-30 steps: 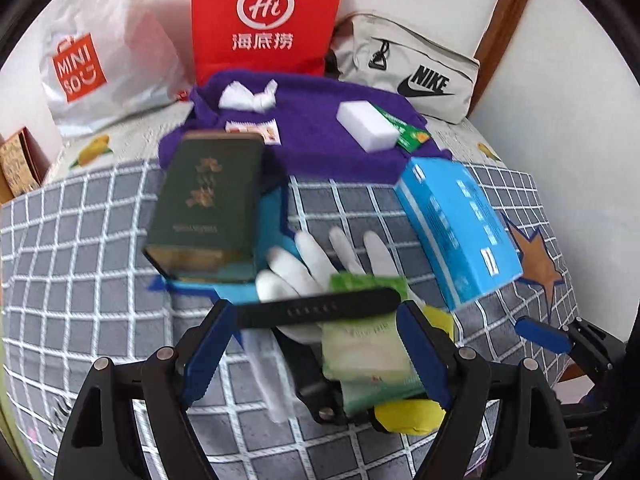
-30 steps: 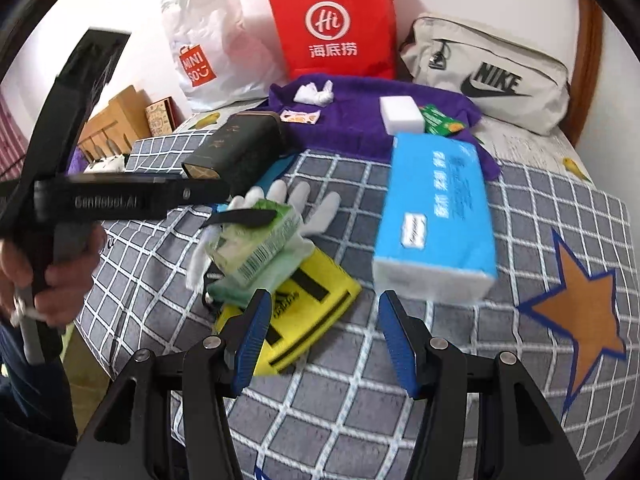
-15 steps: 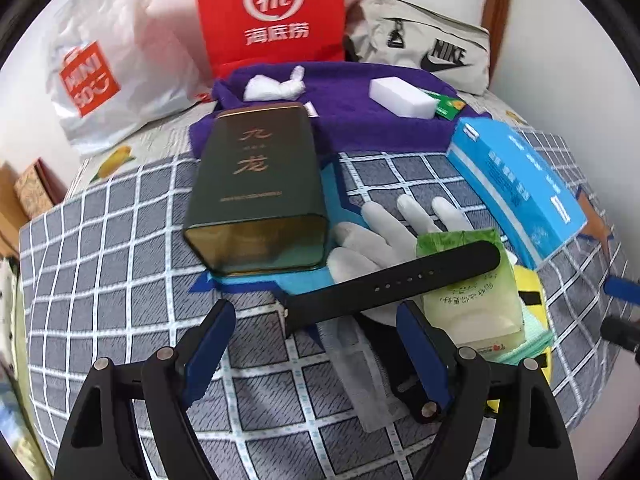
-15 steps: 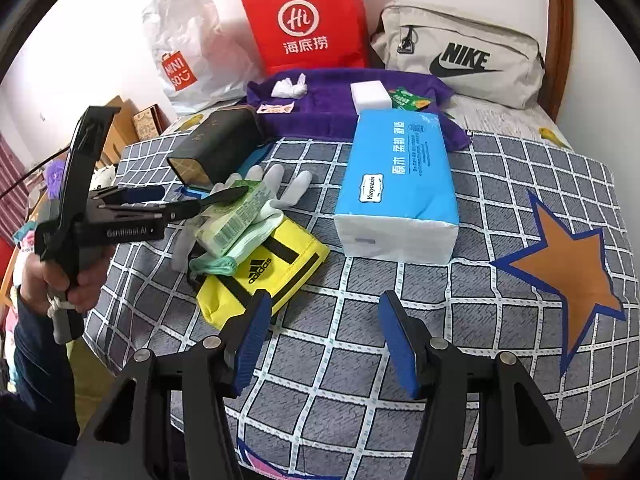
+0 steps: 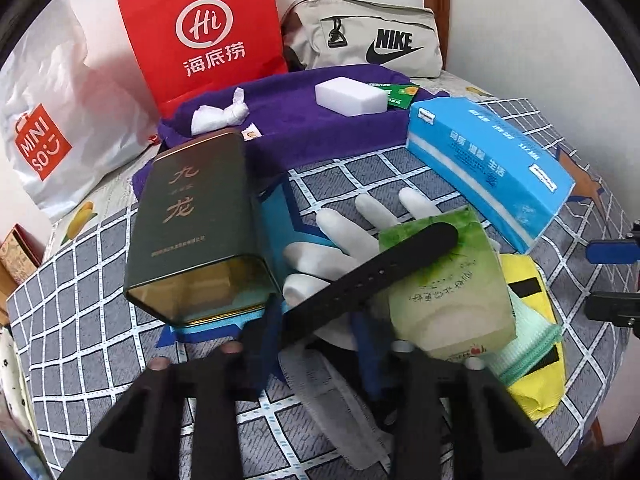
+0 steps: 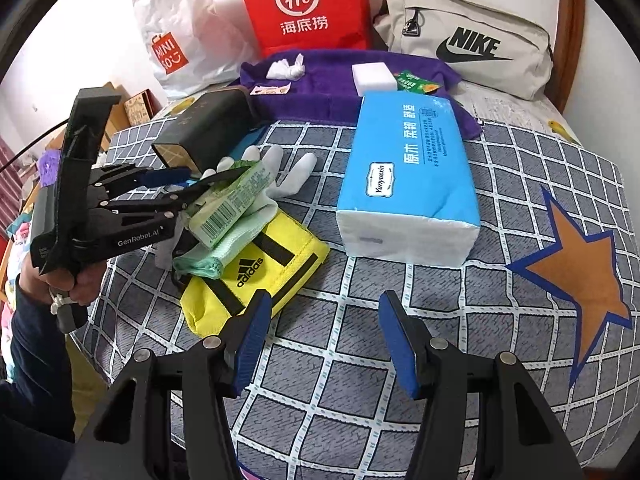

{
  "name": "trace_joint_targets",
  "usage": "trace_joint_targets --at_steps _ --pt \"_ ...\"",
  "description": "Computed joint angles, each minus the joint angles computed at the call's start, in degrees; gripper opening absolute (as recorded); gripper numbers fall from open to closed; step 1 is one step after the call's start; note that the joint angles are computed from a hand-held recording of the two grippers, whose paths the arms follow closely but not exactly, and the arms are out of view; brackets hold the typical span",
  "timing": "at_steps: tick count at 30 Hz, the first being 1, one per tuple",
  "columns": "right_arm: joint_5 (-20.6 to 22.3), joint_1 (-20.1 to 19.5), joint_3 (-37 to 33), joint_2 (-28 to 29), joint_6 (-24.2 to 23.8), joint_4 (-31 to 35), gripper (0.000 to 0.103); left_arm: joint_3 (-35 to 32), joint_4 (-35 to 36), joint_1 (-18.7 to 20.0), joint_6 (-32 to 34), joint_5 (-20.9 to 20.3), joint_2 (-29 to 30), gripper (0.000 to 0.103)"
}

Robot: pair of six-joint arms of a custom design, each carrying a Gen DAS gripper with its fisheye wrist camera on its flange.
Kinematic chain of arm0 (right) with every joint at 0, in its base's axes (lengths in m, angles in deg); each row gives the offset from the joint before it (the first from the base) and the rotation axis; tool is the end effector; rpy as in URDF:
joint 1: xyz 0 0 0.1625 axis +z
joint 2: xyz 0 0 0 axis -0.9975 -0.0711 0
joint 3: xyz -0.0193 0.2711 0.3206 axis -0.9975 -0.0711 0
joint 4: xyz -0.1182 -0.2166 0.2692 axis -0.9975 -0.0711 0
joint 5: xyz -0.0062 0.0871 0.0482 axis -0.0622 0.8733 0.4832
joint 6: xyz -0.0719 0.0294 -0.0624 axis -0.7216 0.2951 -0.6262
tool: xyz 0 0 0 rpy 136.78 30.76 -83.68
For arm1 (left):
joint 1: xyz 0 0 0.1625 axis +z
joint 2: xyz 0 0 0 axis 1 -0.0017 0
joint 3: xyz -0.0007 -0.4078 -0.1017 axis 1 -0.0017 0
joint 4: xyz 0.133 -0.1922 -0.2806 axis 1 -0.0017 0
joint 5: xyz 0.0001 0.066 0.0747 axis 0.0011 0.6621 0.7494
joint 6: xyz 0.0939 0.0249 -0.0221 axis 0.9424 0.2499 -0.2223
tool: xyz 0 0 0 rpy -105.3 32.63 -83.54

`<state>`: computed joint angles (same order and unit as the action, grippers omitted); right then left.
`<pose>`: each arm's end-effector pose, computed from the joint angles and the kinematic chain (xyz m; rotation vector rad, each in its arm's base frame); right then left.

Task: Organize soft objects
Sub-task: 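Grasp the black watch strap with the left tool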

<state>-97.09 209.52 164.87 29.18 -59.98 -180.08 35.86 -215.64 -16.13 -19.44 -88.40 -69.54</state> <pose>0.4000 -0.5046 -0.0342 -0.0237 -2.3387 0.8502 -0.0273 -0.6996 0.3305 1.4545 2.2312 -0.3010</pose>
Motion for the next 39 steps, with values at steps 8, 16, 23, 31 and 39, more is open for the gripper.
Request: trace_joint_targets --at_steps 8,16,23,31,39 --pt "0.4 0.1 -1.3 0.7 -0.7 1.4 0.056 -3.4 6.5 0.3 -2.6 -3.4 -1.7 0.009" --pt "1.4 0.1 -1.7 1.0 -1.4 0.9 0.056 -6.4 10.9 0.5 -7.2 -3.6 -0.2 0.009" --pt "1.6 0.1 -1.1 0.6 -1.1 1.5 0.056 -5.2 6.2 -0.1 -7.1 -0.6 1.9 0.009" --pt "2.0 -0.5 -1.0 0.5 -0.2 1.9 0.056 -4.8 4.6 -0.2 -6.7 0.4 3.0 0.009" --pt "1.9 -0.1 -1.7 0.9 -0.9 1.7 0.056 -6.7 8.0 -0.5 -9.4 -1.1 1.6 0.005"
